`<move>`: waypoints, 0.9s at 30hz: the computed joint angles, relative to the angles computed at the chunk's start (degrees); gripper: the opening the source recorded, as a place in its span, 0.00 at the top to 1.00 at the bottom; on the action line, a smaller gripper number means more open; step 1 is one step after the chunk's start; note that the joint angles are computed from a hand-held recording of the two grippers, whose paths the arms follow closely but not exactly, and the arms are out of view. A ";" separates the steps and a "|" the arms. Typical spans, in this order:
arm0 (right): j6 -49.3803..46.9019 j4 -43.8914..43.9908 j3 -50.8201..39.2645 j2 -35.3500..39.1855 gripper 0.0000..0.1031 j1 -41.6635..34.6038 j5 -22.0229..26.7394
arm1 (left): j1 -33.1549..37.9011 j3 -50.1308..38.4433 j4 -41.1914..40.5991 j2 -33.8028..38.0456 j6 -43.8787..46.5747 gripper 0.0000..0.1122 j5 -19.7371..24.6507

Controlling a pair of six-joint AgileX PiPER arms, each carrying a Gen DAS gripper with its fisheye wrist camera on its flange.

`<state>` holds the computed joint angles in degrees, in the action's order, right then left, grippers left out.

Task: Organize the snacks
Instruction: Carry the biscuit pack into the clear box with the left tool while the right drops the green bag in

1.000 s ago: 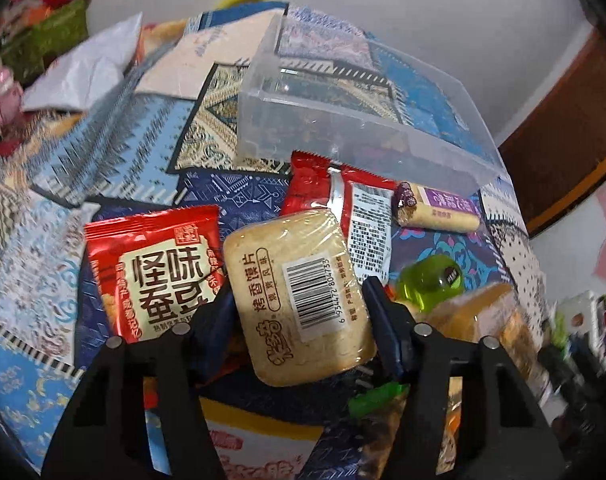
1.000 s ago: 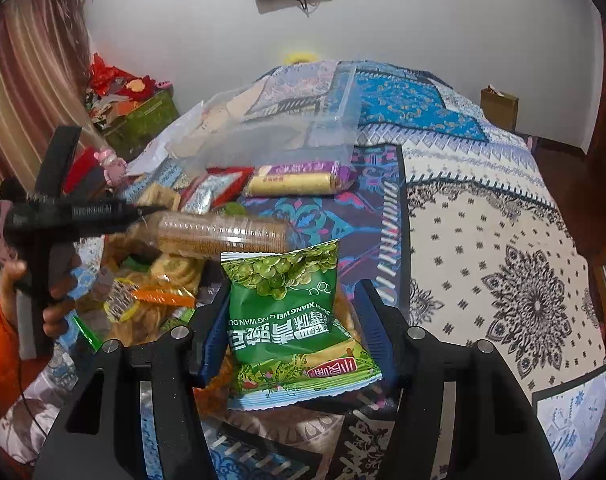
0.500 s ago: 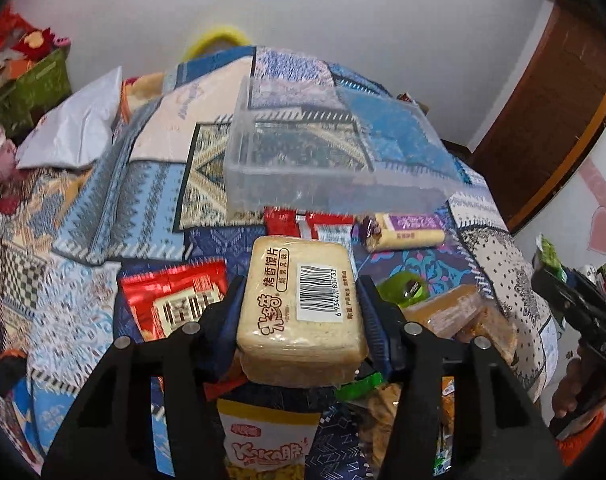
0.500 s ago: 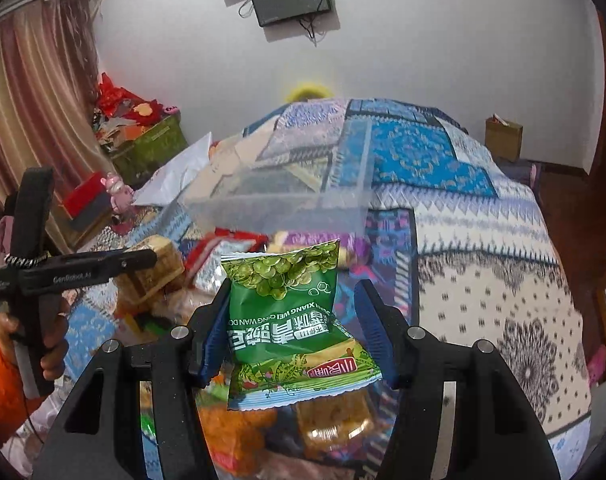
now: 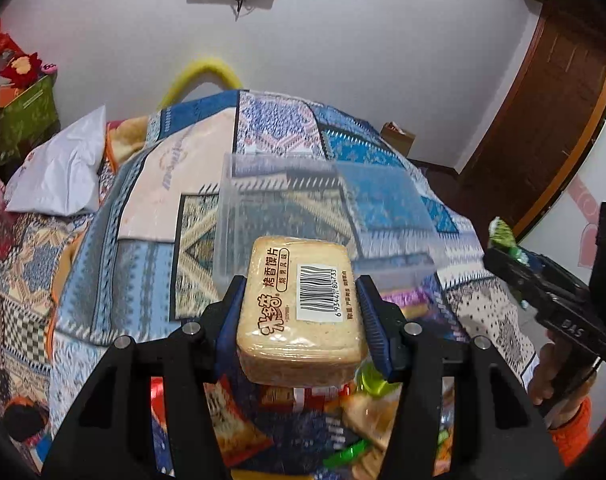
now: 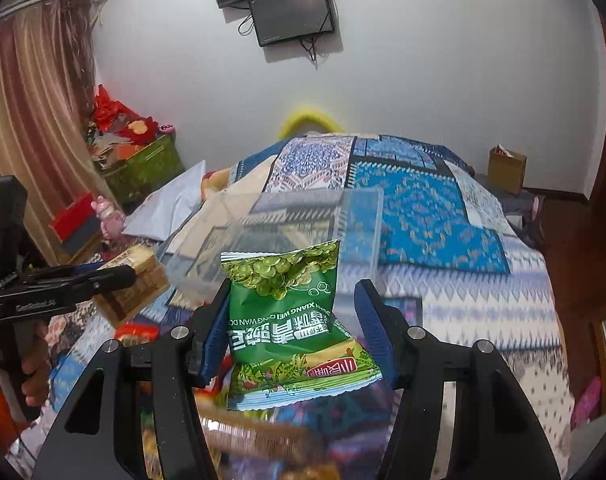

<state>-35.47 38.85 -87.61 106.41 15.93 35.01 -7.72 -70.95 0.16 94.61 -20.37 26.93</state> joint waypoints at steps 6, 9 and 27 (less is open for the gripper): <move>8.83 -8.20 -12.49 9.00 0.46 2.33 2.45 | 2.72 -8.55 -7.65 6.57 8.28 0.52 2.50; 13.01 -12.38 -20.76 15.00 0.46 3.33 5.68 | 3.13 -12.54 -7.83 10.48 9.07 0.52 3.09; 22.42 -27.11 -49.81 34.86 0.45 8.03 22.85 | 3.79 -32.39 -6.14 31.26 7.91 0.52 10.80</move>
<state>-13.05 11.75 -137.42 141.27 23.97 57.86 -3.93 -103.33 -5.98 125.87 -12.46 37.73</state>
